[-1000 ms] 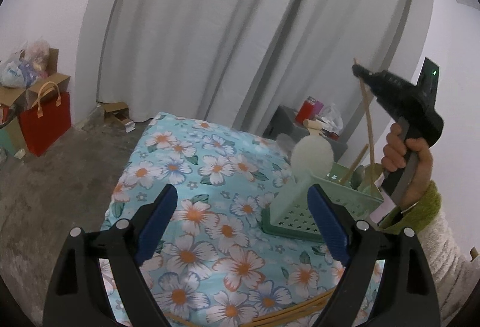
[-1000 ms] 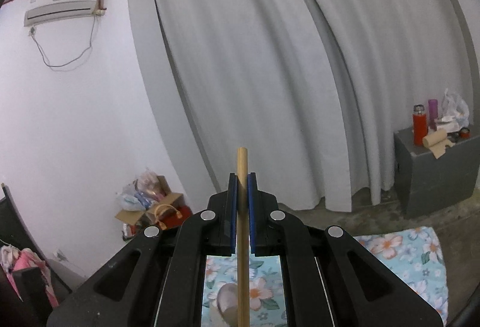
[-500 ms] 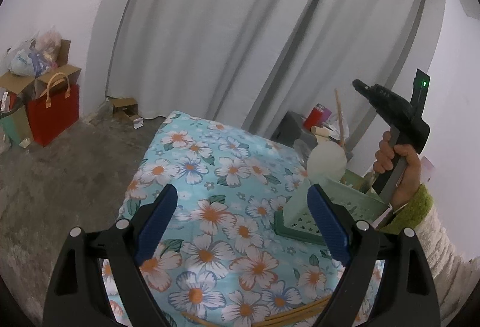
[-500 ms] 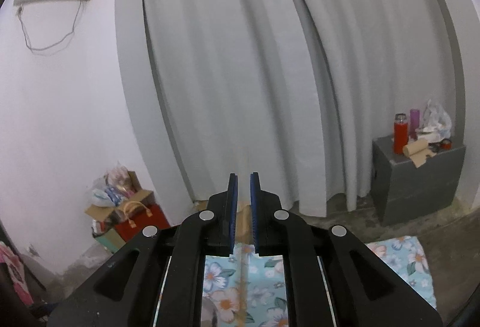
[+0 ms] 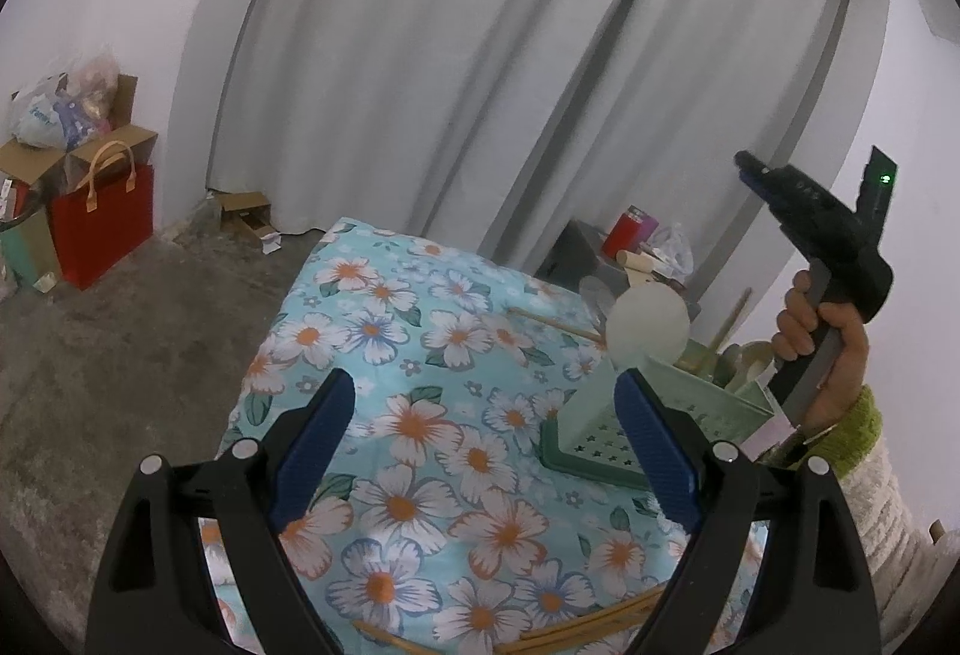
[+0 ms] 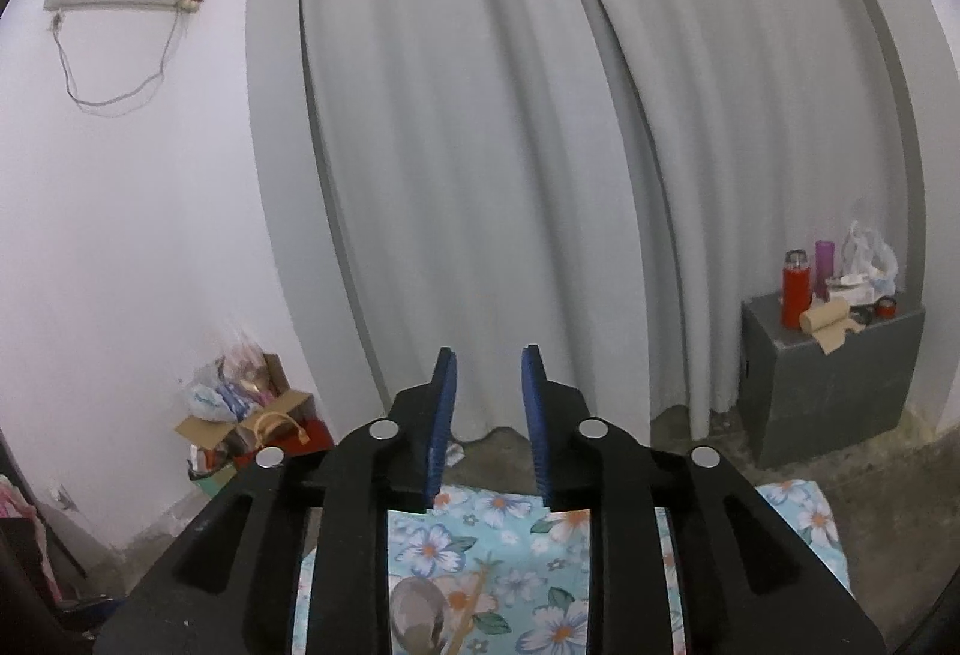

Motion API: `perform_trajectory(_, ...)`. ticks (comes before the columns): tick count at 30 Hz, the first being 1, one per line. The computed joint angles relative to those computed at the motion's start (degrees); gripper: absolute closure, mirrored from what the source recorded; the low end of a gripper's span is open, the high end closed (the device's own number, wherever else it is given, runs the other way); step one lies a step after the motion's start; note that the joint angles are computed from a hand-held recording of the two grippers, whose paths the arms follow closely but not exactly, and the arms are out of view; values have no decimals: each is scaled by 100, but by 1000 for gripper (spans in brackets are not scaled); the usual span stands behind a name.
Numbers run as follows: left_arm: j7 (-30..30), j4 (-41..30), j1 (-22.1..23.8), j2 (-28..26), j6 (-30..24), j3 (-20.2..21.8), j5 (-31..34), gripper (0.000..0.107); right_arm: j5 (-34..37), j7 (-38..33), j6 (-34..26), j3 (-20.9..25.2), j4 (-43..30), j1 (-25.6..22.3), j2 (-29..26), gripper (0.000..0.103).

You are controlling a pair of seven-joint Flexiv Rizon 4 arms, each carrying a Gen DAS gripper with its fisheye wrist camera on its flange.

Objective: Organize utensils

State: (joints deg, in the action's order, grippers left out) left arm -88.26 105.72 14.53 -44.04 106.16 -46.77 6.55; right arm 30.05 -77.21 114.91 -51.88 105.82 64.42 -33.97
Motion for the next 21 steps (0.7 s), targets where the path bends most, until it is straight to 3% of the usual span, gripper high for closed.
perform_trajectory(10,38,-24,-44,-10,-61,-70,6,21,428,-681,337,190,538,293,796,71)
perform_trajectory(13,79,-205,-122,-68,-224,-27,-125,21,421,-949,491,613,889,210,1221,66)
perform_trajectory(17,357,-793,-84,-484,-897,-339,-547,21,307,-1029,625,1561,1399,-229,1727,62)
perform_trajectory(19,621,-1464,-145,-907,-1694,-584,-940,23,287,-1002,605,2024,1621,-469,1849,62)
perform_trajectory(21,739,-2351,-434,-1298,-2615,-570,-1460,32,425,-1047,517,2296,1746,-561,1872,61)
